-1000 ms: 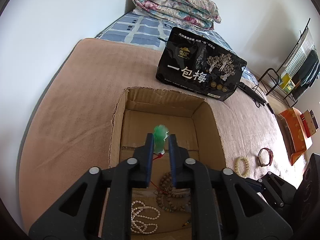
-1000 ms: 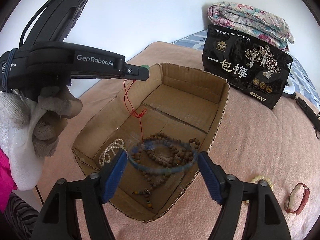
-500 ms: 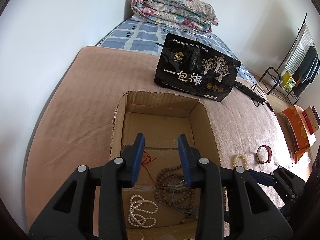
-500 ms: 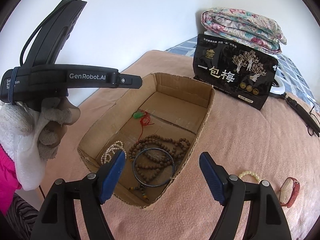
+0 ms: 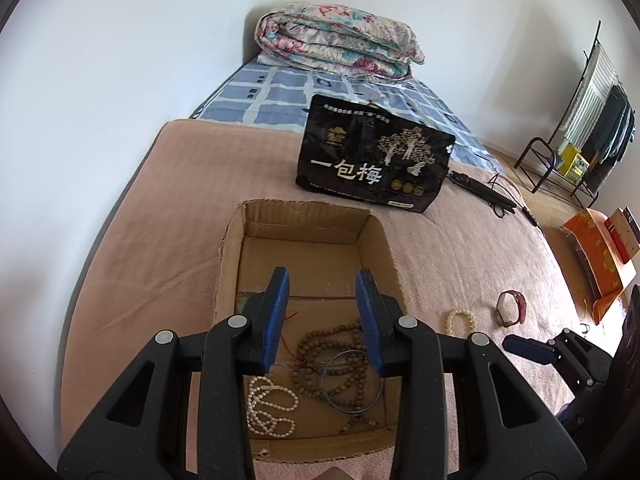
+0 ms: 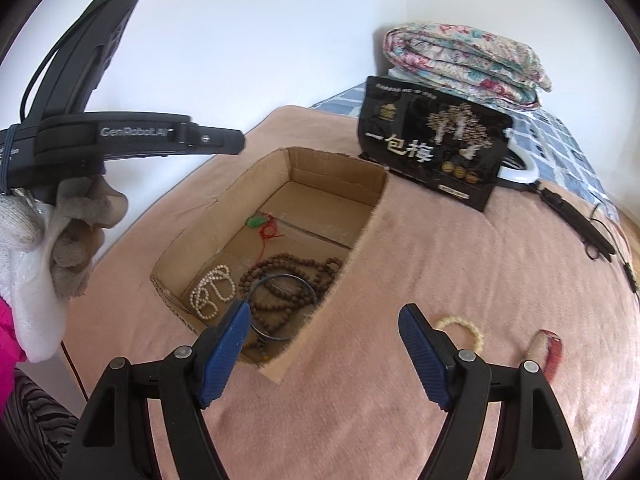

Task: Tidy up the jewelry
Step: 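Move both tools back toward the remaining jewelry on the bed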

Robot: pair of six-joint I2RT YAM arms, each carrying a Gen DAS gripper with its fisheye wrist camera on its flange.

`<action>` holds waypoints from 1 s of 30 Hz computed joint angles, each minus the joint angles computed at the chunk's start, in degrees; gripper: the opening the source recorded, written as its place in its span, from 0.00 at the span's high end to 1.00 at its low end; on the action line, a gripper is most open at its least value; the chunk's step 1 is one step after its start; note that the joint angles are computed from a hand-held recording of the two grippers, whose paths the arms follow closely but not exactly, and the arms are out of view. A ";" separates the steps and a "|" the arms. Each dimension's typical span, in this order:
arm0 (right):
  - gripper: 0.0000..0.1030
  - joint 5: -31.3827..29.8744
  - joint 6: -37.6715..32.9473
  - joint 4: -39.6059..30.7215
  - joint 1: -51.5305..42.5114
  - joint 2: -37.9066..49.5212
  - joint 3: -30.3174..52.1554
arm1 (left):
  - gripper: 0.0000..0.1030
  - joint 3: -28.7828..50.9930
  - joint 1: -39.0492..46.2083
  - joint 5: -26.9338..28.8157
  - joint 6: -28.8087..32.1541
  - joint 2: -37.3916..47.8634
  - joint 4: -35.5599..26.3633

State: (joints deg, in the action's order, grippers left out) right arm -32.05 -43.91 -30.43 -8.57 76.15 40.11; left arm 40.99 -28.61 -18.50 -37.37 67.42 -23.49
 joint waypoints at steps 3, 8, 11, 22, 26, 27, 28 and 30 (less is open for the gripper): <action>0.21 -1.61 -2.69 -2.61 -4.42 0.13 1.52 | 0.67 1.47 -3.52 -2.12 -1.24 0.54 -1.11; 0.20 -4.04 -7.22 -6.67 -12.03 1.61 5.13 | 0.67 4.54 -9.21 -4.19 -3.28 3.65 -1.72; 0.18 -5.56 -9.48 -8.89 -16.76 3.52 8.32 | 0.67 6.40 -12.15 -5.03 -4.14 5.72 -1.70; 0.14 -7.59 -11.16 -11.86 -29.91 15.84 22.61 | 0.67 11.65 -20.07 -4.42 -7.25 16.02 1.95; 0.14 -7.42 -11.57 -12.82 -33.37 20.74 27.82 | 0.67 13.09 -21.64 -3.43 -8.15 19.98 3.63; 0.14 -7.24 -11.66 -12.90 -34.14 21.72 28.82 | 0.67 13.42 -21.86 -3.07 -8.28 20.81 3.91; 0.14 -7.16 -12.08 -13.28 -35.02 22.77 29.96 | 0.67 13.83 -22.24 -2.81 -8.48 21.83 4.24; 0.14 -6.78 -12.70 -13.88 -36.45 24.97 32.34 | 0.67 14.93 -22.99 -2.49 -8.75 24.08 4.80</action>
